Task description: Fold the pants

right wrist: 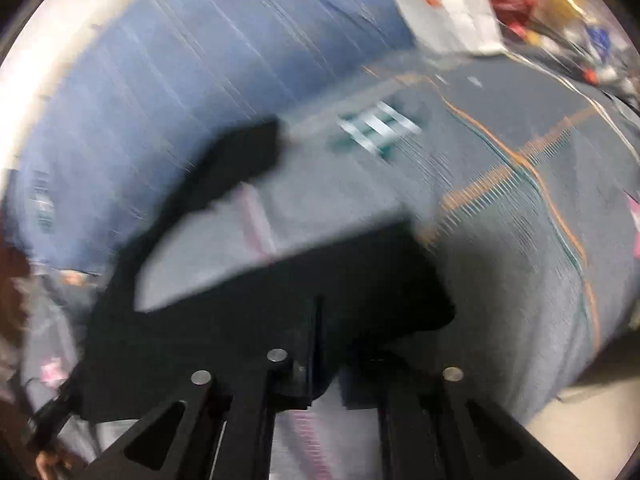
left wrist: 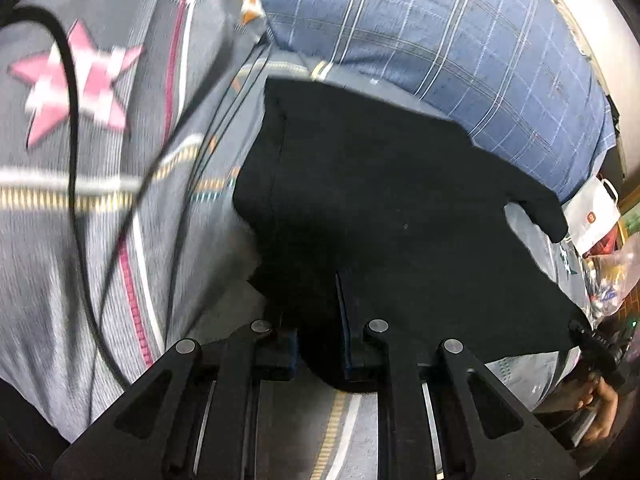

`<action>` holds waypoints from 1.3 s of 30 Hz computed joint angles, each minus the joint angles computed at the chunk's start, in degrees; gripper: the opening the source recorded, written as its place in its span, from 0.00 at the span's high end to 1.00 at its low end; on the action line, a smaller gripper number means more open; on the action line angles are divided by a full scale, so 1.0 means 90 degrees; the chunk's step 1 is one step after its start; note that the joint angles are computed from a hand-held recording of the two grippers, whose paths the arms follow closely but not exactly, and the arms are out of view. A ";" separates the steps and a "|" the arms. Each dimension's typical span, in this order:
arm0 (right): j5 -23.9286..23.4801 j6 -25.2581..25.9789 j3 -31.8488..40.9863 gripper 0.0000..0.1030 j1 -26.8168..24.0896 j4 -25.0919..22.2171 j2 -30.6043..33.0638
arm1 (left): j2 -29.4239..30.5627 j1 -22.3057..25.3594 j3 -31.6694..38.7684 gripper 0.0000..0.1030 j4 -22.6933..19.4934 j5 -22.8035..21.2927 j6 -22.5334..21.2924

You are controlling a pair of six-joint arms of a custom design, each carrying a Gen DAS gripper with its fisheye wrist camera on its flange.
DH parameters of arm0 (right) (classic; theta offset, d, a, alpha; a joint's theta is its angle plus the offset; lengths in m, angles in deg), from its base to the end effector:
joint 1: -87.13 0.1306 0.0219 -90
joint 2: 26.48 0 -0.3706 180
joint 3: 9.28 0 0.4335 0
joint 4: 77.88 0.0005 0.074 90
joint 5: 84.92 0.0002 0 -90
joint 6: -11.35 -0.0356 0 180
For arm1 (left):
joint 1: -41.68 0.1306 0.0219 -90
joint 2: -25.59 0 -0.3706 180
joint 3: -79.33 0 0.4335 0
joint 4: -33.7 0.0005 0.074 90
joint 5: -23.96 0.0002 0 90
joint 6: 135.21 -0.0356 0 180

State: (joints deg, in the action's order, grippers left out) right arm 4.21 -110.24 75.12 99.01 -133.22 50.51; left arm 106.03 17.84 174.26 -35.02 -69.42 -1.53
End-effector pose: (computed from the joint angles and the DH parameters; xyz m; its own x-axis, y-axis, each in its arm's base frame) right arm 0.4322 0.0910 0.4661 -0.7318 0.3813 -0.5648 0.1967 0.9117 0.3606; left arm 0.4067 -0.1780 0.5155 -0.7936 -0.4031 -0.4558 -0.2435 0.8969 -0.3691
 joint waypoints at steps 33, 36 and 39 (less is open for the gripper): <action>-0.1361 0.3149 0.2761 0.59 0.1706 -0.0070 0.2544 | 0.1036 -0.0284 0.1262 0.45 -0.0416 -0.0060 -0.1696; -0.1231 0.3639 0.3979 0.58 0.1536 -0.0225 0.3328 | 0.1512 0.0004 0.2002 0.36 -0.0443 0.0050 -0.2336; -0.1298 0.4209 0.5742 0.56 0.1381 -0.1002 0.4533 | 0.2155 0.0376 0.2760 0.26 -0.0390 0.0368 -0.2938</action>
